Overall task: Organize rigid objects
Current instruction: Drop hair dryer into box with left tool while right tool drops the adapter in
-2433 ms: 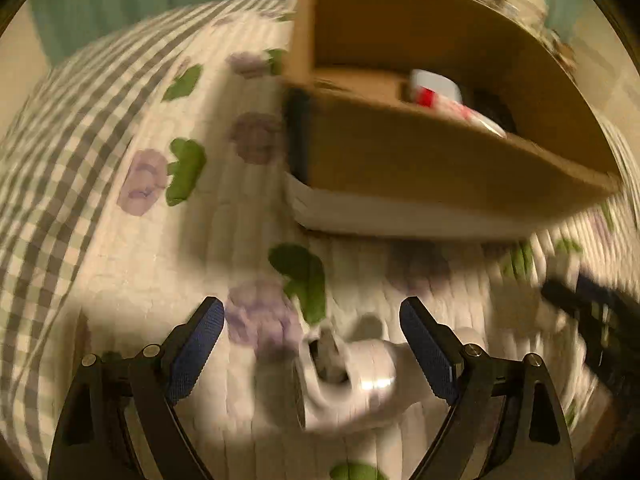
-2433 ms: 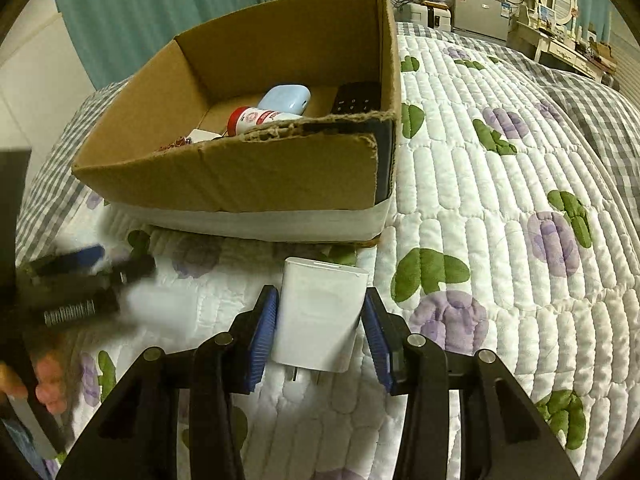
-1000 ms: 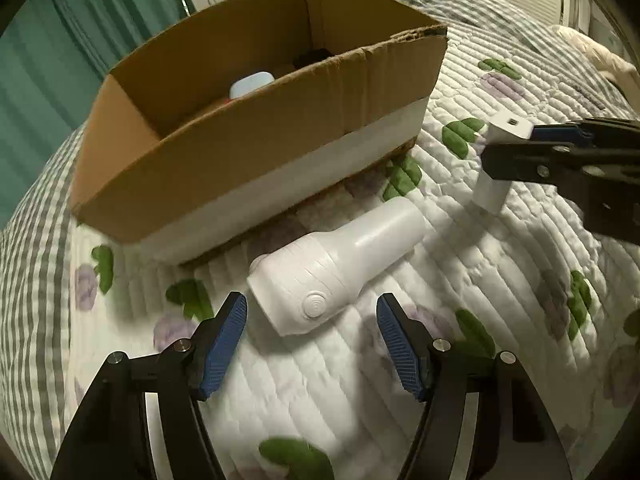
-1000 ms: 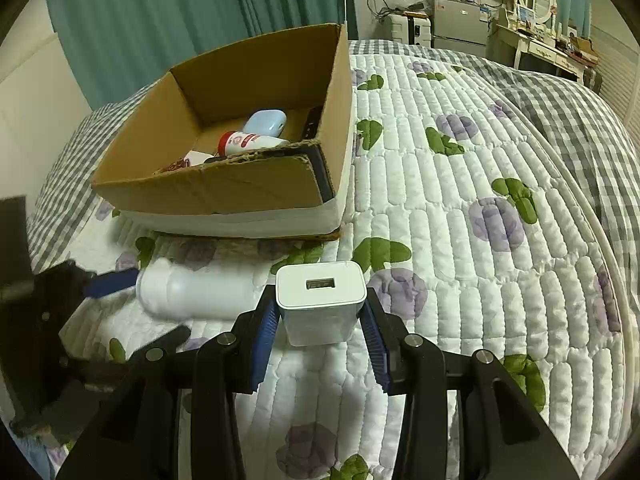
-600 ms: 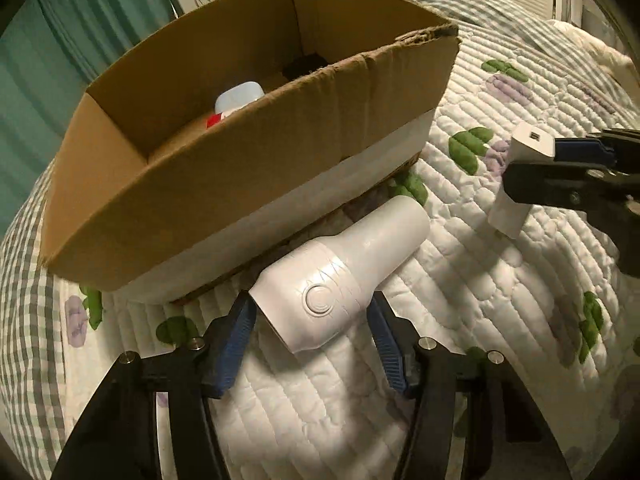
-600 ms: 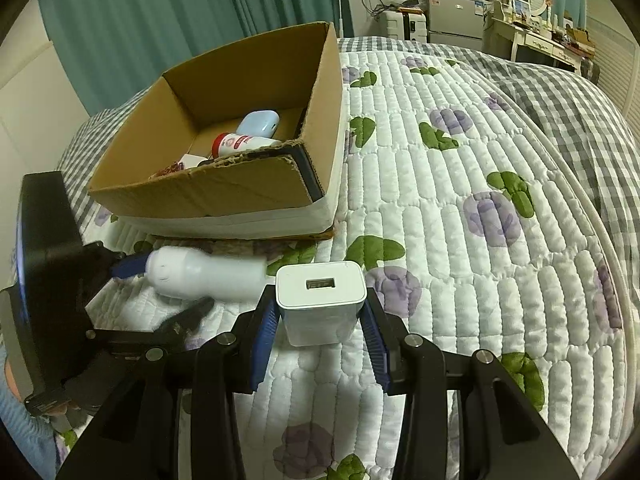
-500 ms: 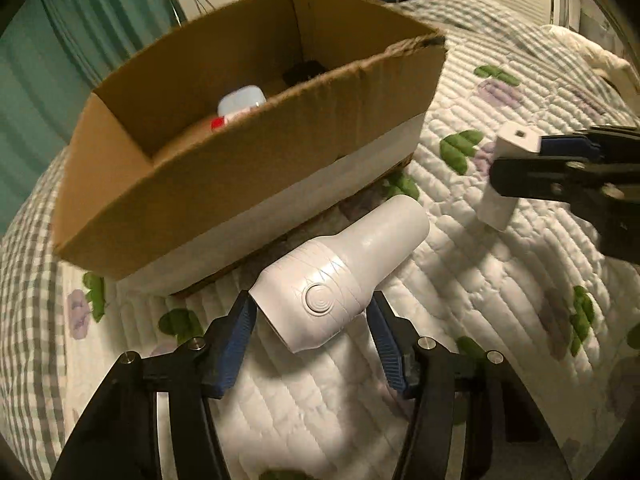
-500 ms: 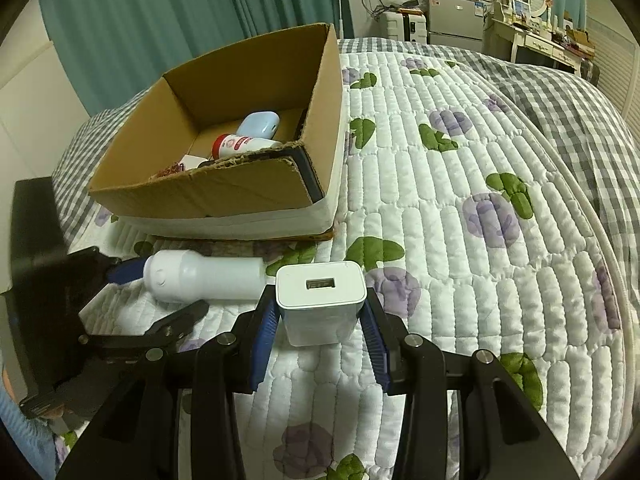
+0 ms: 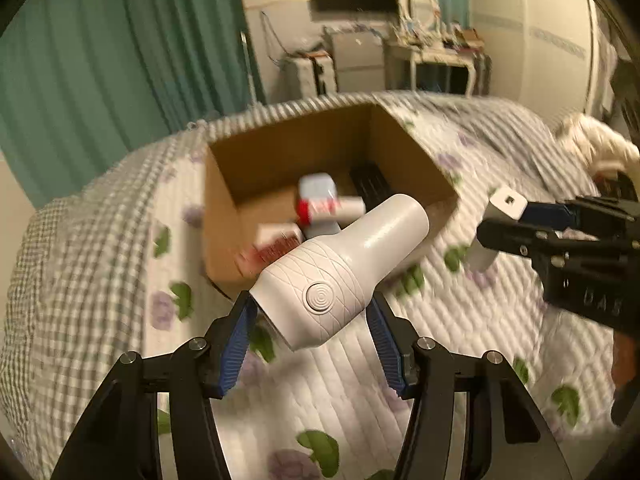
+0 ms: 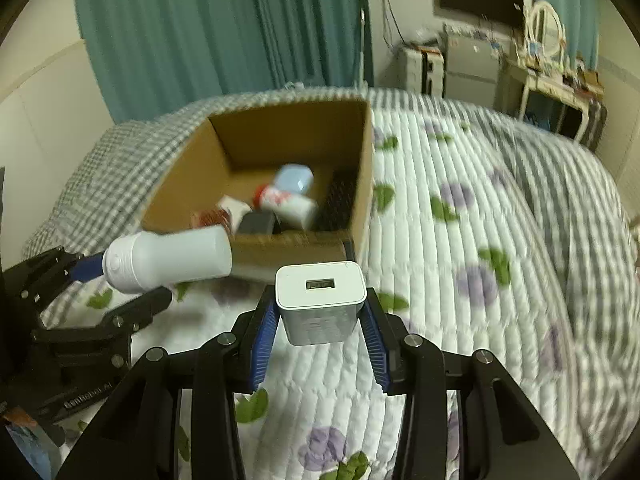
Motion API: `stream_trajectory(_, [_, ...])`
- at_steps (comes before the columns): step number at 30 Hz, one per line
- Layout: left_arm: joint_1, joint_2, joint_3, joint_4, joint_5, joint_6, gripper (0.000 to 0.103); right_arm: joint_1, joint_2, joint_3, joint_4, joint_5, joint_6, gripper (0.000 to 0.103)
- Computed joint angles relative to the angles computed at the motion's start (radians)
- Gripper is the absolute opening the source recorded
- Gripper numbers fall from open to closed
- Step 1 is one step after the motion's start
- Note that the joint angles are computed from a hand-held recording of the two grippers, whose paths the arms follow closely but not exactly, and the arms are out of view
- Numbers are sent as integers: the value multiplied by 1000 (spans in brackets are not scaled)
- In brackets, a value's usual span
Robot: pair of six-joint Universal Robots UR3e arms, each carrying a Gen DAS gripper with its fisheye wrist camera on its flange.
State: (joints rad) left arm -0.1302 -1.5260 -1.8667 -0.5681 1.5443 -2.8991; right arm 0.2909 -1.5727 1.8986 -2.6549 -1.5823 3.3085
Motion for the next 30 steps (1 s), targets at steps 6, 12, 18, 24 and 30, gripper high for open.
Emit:
stream_trajectory(6, [25,-64,166,-59,15,-65,57,22,84,-247,91,-27,-59,40])
stream_trajectory(12, [31,-234,376,-101,50,-163,58,19,241,-493,141,-34,-101,40])
stream_trajectory(18, [22,-408,511,-123,77,-206,58,-14,382,-622,148,-10,-119,40])
stream_trajectory(24, [25,-505,554,-117,83,-248,58,-44,451,-618,113,27,-135,40])
stream_trajectory(30, [25,-520,581,-107,63,-258,78,-62,493,-609,66,47,-131,40])
